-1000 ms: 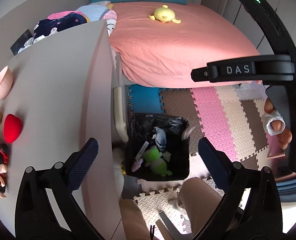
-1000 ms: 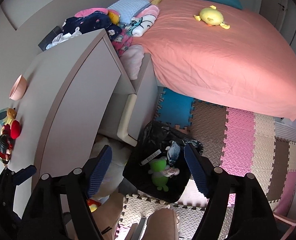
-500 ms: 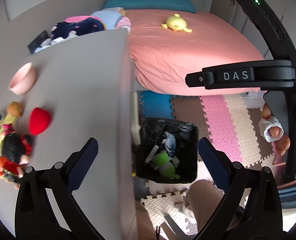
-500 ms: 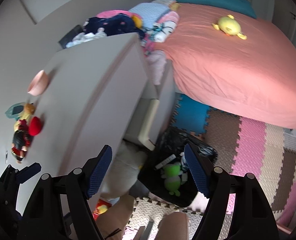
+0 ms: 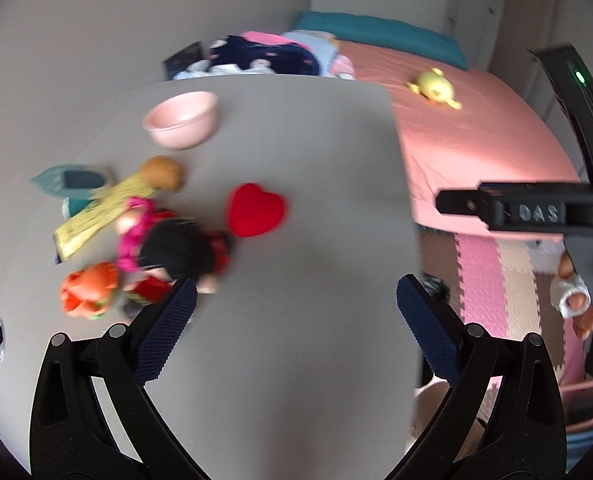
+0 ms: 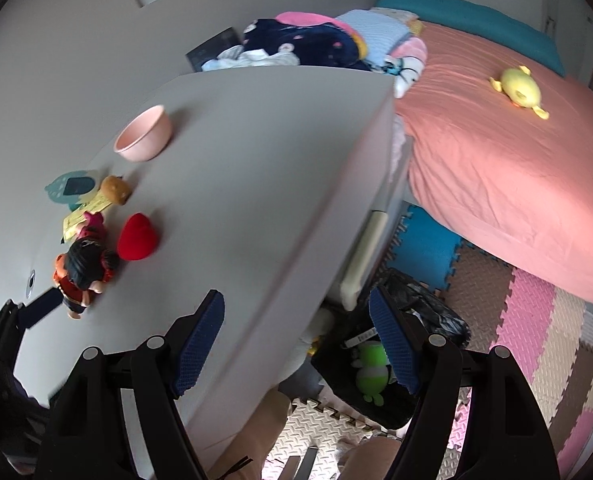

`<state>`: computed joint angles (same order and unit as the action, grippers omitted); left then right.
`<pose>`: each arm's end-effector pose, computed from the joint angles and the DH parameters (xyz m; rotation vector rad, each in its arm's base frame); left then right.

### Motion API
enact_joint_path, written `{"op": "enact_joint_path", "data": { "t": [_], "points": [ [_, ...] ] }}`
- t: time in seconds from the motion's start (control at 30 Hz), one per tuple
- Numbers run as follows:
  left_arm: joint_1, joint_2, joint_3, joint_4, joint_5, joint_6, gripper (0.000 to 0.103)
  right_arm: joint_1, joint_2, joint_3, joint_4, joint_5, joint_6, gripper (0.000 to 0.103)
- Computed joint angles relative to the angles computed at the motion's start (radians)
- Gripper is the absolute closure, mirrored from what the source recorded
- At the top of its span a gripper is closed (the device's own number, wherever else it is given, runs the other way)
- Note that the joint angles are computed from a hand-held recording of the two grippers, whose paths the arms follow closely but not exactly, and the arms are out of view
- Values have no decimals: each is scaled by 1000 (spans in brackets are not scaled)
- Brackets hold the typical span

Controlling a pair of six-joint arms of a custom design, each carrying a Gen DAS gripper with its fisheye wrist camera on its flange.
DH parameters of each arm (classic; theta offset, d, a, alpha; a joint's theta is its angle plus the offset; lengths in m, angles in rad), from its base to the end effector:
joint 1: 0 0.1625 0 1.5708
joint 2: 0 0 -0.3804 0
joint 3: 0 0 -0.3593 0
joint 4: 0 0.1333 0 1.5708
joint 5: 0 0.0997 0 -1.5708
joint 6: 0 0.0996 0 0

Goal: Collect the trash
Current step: 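Grasp the black-haired doll with the left gripper while the right gripper grasps the red heart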

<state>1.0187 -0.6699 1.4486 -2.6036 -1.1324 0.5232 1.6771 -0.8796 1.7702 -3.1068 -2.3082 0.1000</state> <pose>-0.2035 -0.6652 0.0841 1.3101 2.3466 -0.3518 0.1288 -0.5821 0.1773 -0.2946 -2.3381 0.8704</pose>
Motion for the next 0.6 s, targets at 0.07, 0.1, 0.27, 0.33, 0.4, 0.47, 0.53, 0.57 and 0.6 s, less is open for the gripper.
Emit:
{"op": "enact_joint_path", "data": {
  "t": [0.07,0.1,0.27,0.33,0.4,0.47,0.53,0.57,0.6],
  "points": [
    [16,7,-34,12,6,-15,6,6,22,-28,20,10,-2,28],
    [21,13,-51,21,14,-23,6,9,33,-45,34,12,-2,28],
    [44,54,-128,56,60,-42,6,24,98,-141,97,24,1,27],
    [53,70,-151,66,80,-40,6,28,124,-187,129,38,4,28],
    [59,81,-167,75,93,-42,6,35,155,-233,154,43,1,28],
    [66,96,-185,85,97,-42,12,43,191,-286,182,43,-7,28],
    [72,108,-203,102,98,-45,19,48,221,-328,208,48,-9,28],
    [75,113,-210,105,96,-45,21,50,233,-346,219,51,-9,28],
    [78,119,-220,109,94,-44,23,52,246,-365,231,51,-9,28]
  ]
}}
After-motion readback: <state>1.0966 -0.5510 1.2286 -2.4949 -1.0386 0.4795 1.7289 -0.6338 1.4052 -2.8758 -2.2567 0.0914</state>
